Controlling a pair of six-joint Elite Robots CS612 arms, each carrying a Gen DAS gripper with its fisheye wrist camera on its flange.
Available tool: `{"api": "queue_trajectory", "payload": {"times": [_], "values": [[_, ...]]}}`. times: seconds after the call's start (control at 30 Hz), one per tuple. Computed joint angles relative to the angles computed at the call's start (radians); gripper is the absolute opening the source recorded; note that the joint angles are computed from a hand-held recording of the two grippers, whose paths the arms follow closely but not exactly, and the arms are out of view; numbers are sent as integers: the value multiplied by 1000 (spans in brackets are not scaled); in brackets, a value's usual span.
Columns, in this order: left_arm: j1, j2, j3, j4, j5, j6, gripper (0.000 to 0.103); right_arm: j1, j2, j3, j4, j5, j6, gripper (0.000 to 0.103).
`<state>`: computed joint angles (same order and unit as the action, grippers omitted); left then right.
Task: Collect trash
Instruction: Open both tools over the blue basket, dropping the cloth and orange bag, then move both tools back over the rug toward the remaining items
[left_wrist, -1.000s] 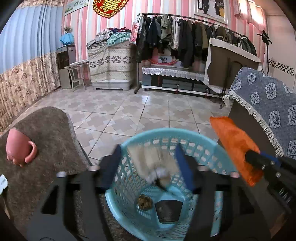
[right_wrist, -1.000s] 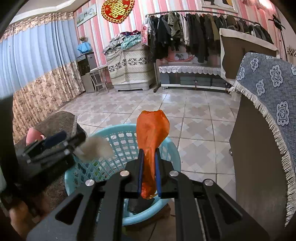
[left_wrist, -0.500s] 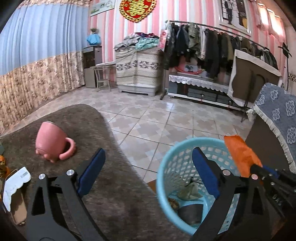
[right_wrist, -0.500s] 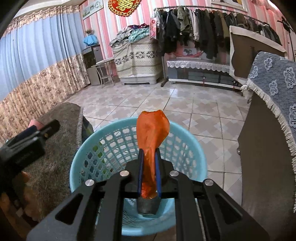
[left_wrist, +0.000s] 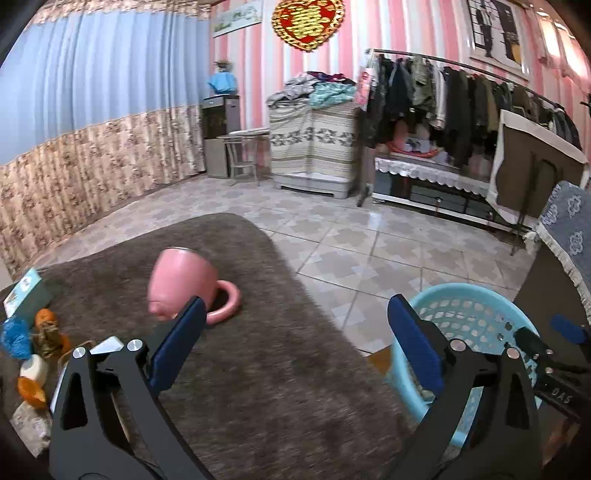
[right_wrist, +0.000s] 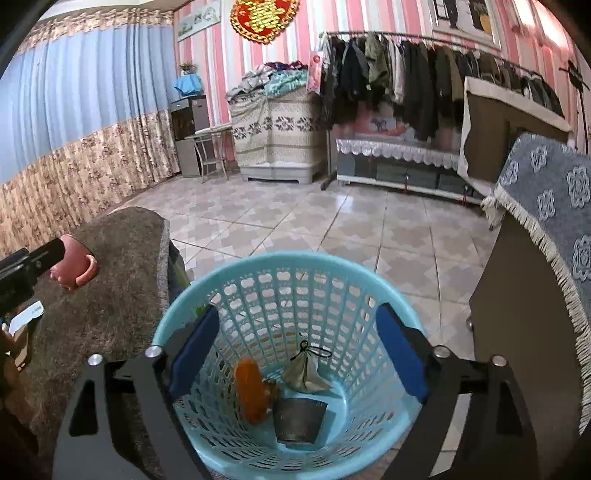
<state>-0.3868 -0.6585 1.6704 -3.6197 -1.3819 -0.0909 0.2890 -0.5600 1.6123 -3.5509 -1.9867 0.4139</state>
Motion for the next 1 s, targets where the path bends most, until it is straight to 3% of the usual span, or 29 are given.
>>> {"api": "queue_trajectory", "payload": {"times": [0.4, 1.0], "values": [[39, -57, 109, -86, 78, -28, 98, 49, -11, -7, -98, 38, -134, 91], [143, -136, 254, -136, 180, -74, 98, 134, 4, -82, -126, 126, -261, 91]]}}
